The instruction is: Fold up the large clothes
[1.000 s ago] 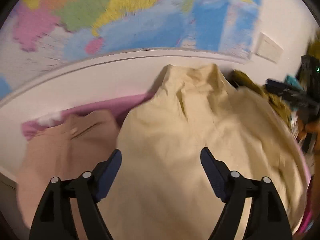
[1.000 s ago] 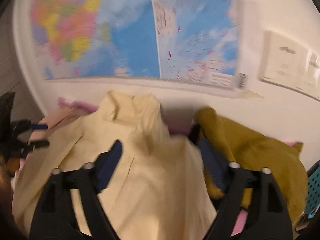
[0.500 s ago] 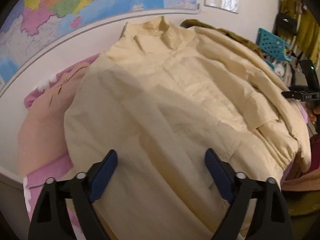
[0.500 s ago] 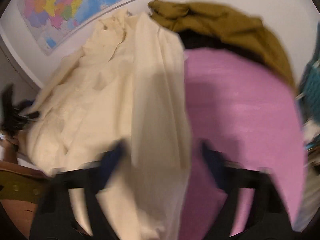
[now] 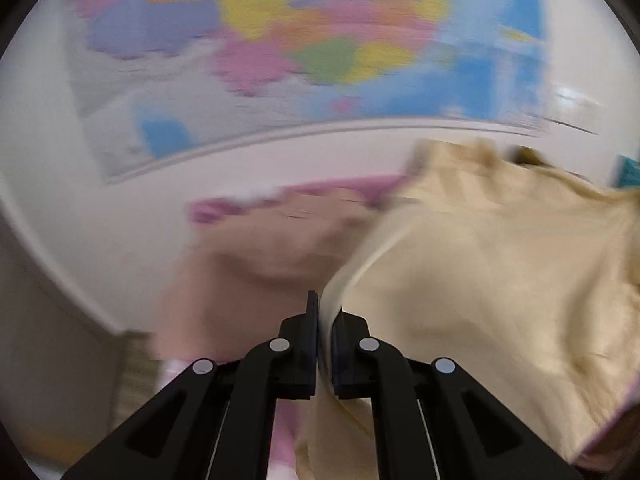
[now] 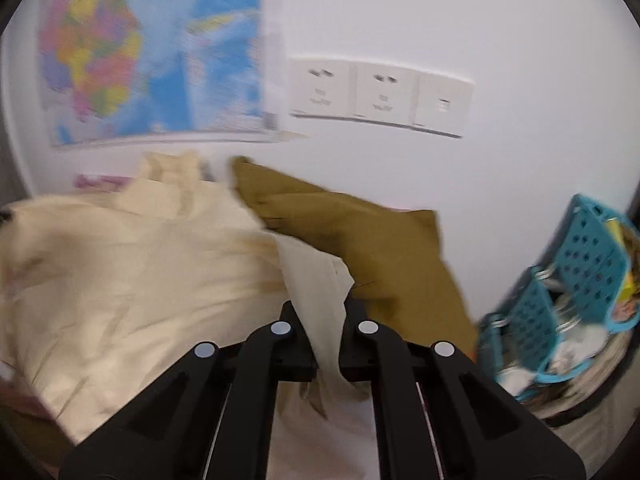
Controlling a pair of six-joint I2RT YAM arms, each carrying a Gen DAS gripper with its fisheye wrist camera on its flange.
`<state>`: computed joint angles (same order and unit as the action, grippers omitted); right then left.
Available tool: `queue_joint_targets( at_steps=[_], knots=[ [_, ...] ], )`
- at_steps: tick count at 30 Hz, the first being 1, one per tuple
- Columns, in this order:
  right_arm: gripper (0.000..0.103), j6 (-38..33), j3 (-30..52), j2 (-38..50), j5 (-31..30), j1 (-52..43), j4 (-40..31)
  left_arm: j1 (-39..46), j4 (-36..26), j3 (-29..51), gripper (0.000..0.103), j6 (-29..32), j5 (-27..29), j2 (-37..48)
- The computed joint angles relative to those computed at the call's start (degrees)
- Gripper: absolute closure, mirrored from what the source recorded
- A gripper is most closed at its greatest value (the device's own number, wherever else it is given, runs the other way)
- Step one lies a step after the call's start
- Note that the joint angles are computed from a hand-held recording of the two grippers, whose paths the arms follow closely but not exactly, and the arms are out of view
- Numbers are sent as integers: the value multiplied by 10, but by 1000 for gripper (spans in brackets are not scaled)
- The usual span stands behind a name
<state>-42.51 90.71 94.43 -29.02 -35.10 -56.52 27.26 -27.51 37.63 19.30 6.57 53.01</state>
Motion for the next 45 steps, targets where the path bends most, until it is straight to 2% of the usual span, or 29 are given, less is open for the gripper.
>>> queue_joint_targets(
  at_steps=[2, 4, 5, 6, 7, 8, 9, 10, 11, 12, 14, 15, 16, 17, 18, 19, 22, 23, 25, 26, 29, 30, 31, 32, 33, 35, 38, 42, 45],
  knots=[
    [97, 16, -35, 23, 57, 25, 71, 14, 63, 7, 97, 14, -50, 57],
    [95, 39, -57, 66, 90, 26, 112, 11, 126, 5, 91, 17, -112, 138],
    [92, 34, -64, 84, 102, 19, 118, 1, 154, -2, 81, 17, -152, 179],
    [91, 38, -70, 96, 112, 19, 124, -12, 183, -11, 76, 14, -195, 219],
    [91, 39, -80, 107, 123, 21, 130, -27, 223, -27, 76, 14, -238, 257],
    [85, 38, -94, 109, 135, 22, 139, -33, 242, -39, 76, 17, -243, 271],
    [80, 41, -112, 98, 145, 20, 153, -31, 230, -41, 75, 17, -228, 267],
    [65, 45, -124, 86, 152, 18, 164, -28, 228, -51, 73, 16, -208, 247],
    [55, 51, -139, 62, 147, 11, 175, -20, 221, -67, 66, 17, -179, 202],
    [46, 55, -151, 40, 135, 4, 185, -8, 208, -76, 50, 23, -142, 157],
    [36, 59, -194, -45, 85, -11, 201, 15, 165, -86, 36, 33, -70, 60],
    [36, 60, -201, -72, 60, -11, 191, 23, 133, -87, 35, 42, -31, 11],
    [36, 47, -210, -106, 9, -17, 160, 28, 105, -83, 33, 51, 2, -22],
    [36, 28, -212, -124, -33, -19, 122, 32, 75, -82, 28, 59, 39, -58],
    [36, -17, -210, -136, -83, -11, 48, 28, 48, -80, 26, 61, 65, -86],
    [38, -44, -213, -140, -105, 3, 2, 14, 21, -81, 26, 62, 83, -117],
    [47, -83, -265, -142, -128, 101, -87, -73, -28, -96, 25, 34, 61, -172],
    [47, -68, -291, -138, -125, 146, -83, -98, -30, -107, 25, 27, 56, -178],
    [47, -11, -338, -136, -97, 227, -32, -162, -37, -130, 25, 0, 0, -205],
    [48, 29, -358, -113, -80, 277, 4, -176, -35, -143, 25, -9, -11, -211],
    [49, 110, -379, -71, -52, 345, 79, -153, -21, -156, 25, -14, 14, -189],
    [59, 126, -381, -64, -47, 355, 91, -151, -29, -162, 25, -19, 12, -202],
    [62, 138, -387, -59, -45, 365, 110, -130, -28, -163, 24, -13, 31, -199],
    [72, 142, -396, -65, -38, 373, 130, -112, -21, -164, 22, -9, 47, -190],
    [99, 149, -392, -65, -30, 379, 133, -94, -20, -167, 21, -6, 57, -188],
    [101, 160, -376, -43, -54, 368, 129, -67, -14, -167, 21, 3, 71, -177],
    [102, 168, -362, -56, -57, 372, 148, -18, -20, -160, 21, 21, 112, -172],
    [102, 219, -327, -56, -28, 387, 208, 28, -25, -149, 21, 24, 153, -173],
    [101, 270, -304, -14, -1, 406, 265, 55, -42, -148, 21, 36, 183, -172]
  ],
)
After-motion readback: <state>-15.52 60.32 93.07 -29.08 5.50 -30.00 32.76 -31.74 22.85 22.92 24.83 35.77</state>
